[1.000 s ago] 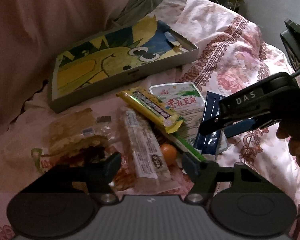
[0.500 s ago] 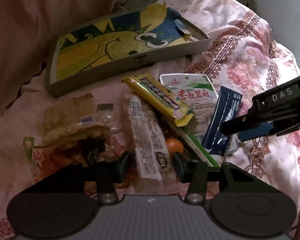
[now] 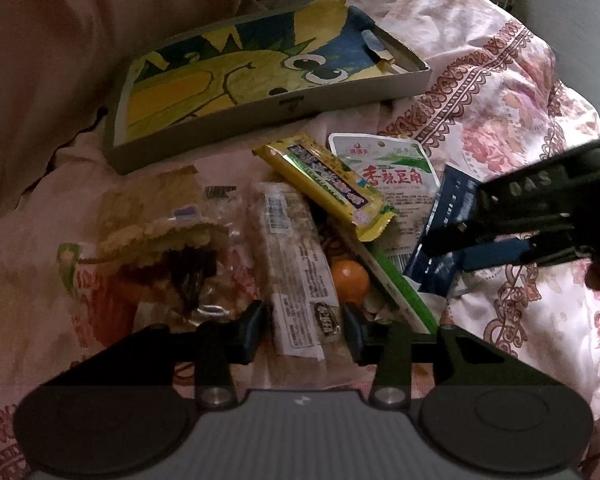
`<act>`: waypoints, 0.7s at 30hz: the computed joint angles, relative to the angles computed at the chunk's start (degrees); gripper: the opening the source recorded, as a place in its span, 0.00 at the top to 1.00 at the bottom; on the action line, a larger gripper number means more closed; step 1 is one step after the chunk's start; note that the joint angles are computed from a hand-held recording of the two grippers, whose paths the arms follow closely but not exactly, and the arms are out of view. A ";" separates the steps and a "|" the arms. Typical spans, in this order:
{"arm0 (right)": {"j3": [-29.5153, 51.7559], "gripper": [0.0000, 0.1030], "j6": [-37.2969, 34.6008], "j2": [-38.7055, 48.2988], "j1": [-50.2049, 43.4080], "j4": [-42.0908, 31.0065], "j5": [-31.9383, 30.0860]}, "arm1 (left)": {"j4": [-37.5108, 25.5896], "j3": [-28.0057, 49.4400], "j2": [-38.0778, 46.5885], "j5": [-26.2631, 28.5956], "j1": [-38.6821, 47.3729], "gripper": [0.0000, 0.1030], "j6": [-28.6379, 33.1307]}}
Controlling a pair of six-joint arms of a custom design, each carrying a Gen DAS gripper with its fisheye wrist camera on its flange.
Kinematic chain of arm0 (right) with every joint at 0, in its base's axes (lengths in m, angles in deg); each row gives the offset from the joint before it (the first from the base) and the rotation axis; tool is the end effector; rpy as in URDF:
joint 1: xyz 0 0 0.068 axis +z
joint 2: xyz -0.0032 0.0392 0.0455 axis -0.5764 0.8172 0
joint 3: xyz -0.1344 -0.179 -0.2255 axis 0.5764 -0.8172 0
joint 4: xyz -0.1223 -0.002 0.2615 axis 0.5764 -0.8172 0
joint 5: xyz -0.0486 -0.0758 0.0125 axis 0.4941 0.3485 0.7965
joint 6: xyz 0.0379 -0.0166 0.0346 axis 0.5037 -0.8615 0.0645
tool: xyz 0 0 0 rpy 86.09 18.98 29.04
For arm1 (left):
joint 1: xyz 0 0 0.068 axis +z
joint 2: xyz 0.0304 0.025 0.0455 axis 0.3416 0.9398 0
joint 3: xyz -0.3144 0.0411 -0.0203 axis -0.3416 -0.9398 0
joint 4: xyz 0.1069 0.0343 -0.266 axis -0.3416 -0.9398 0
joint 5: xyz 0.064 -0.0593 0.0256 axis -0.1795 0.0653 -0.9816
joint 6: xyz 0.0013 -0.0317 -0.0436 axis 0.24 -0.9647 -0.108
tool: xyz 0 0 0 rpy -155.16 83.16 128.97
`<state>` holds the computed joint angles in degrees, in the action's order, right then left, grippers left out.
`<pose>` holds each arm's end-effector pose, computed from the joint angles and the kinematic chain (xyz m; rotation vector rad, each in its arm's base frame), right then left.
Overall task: Organize snacks
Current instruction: 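Close right tool on the blue tube while left tool closes on the white bar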
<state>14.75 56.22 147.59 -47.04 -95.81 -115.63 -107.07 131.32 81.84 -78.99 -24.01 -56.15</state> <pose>0.3434 -0.0528 0.2104 -0.1263 2.8405 0.7607 0.1932 -0.1668 0.2123 -0.2356 2.5843 0.0090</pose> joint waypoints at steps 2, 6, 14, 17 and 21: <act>-0.75 0.54 0.73 -0.67 0.97 1.51 0.57 | -0.05 -0.04 -0.13 0.09 0.01 0.55 -0.37; -3.81 0.53 -2.32 -3.36 3.66 5.66 3.34 | -0.08 -0.18 -0.59 0.66 0.28 0.55 -0.76; -8.59 0.65 -14.16 -7.51 6.66 13.51 6.81 | -2.30 -0.61 -3.18 2.23 -0.89 0.56 -4.86; -8.38 0.63 -15.97 -7.13 6.18 13.80 7.22 | -2.90 -0.48 -3.49 2.12 -1.32 0.56 -5.86; -6.99 0.53 -12.35 -6.27 4.88 10.11 6.76 | -2.62 -0.99 -4.29 2.11 -1.31 0.56 -6.93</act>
<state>7.76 43.87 141.32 -42.16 -85.70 -108.87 -109.69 130.33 77.54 -76.88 -25.32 -63.07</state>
